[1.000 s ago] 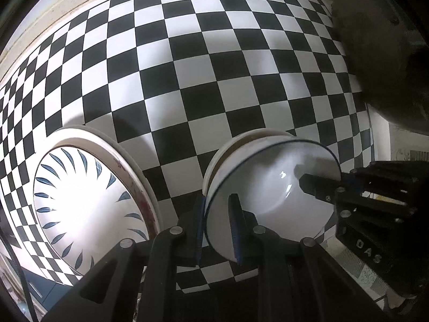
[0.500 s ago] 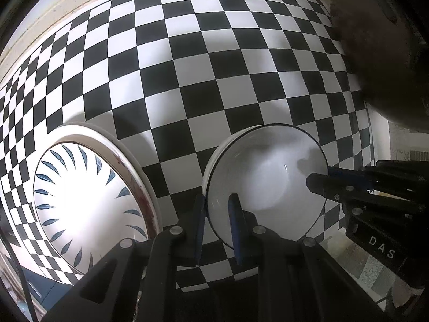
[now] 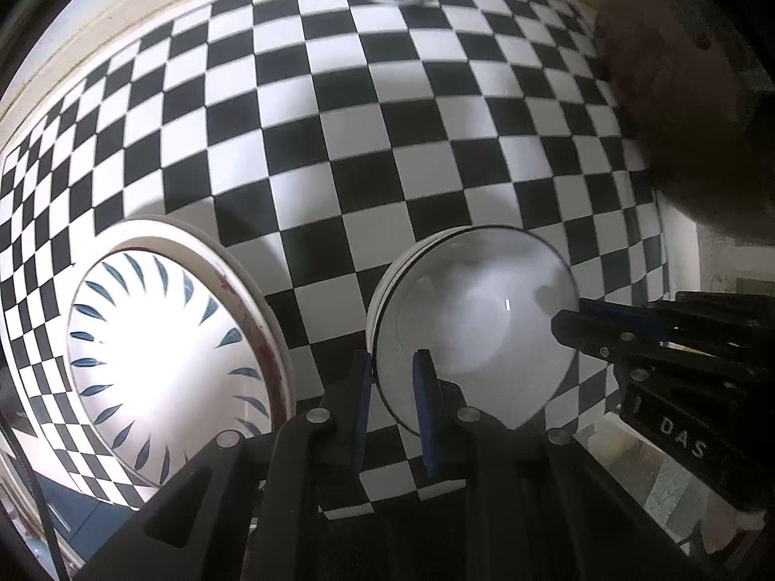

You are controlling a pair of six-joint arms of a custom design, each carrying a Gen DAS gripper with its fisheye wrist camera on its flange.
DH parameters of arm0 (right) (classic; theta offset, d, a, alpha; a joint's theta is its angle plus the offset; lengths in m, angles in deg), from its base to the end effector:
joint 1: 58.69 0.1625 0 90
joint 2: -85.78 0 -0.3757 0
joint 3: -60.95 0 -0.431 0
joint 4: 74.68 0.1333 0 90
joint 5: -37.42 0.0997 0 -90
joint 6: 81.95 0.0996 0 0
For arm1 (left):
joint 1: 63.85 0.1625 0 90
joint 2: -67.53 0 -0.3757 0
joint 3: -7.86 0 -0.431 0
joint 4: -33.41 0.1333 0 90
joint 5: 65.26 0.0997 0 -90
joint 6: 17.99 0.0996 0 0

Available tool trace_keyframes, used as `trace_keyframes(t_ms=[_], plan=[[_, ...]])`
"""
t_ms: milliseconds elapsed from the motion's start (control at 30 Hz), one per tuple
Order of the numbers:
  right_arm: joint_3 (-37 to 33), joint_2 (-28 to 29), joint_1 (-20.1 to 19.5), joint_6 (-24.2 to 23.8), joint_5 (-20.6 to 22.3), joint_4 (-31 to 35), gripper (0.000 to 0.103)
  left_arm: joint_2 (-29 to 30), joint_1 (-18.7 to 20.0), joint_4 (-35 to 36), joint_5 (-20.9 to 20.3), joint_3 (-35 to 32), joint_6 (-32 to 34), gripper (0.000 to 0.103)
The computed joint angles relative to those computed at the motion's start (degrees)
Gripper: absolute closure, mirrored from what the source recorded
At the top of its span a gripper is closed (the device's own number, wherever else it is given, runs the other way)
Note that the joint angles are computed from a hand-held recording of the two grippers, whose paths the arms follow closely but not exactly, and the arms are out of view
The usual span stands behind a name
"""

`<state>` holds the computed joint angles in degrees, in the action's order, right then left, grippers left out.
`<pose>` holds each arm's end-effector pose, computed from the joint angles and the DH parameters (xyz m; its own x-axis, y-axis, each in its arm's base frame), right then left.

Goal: Organize plates and bowls

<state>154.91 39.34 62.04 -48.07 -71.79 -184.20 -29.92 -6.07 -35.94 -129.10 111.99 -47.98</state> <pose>0.3899 -0.4591 -0.0130 -0.8599 -0.0878 0.5029 0.0339 0.9731 0.2278 -0.0777 -0.4556 0.3597 -0.8010 0.1871 -0.5687 0.0846 0.9757 0.2019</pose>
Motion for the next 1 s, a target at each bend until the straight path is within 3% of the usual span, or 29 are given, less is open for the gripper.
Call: trace_keyframes(t_ms=[233, 367, 467, 633, 833, 1000], plan=[[-0.11, -3.34, 0.57, -0.62, 0.18, -1.84, 0.087, 1.11, -3.22, -3.10, 4.76, -5.45, -0.10, 0.087], [-2.77, -4.01, -0.16, -1.45, -1.82, -3.81, 0.063, 7.04, -1.88, -8.13, 7.27, -11.33, 1.57, 0.083], [-6.57, -2.46, -1.44, -1.90, -3.92, -5.27, 0.062, 13.23, 0.68, -10.78, 7.74, -16.94, 2.91, 0.082], [-17.24, 4.77, -4.81, -4.10, -6.25, -6.48, 0.062, 23.76, 5.23, -13.16, 8.87, -26.02, 5.24, 0.082], [-30.07, 14.81, -9.10, -3.04, -5.06, -4.98, 0.062, 36.25, 11.35, -11.90, 4.66, -38.58, 6.18, 0.082], [-37.78, 21.17, -12.06, -2.30, -4.19, -2.30, 0.062, 42.56, 14.26, -10.26, 1.71, -45.30, 6.66, 0.082]])
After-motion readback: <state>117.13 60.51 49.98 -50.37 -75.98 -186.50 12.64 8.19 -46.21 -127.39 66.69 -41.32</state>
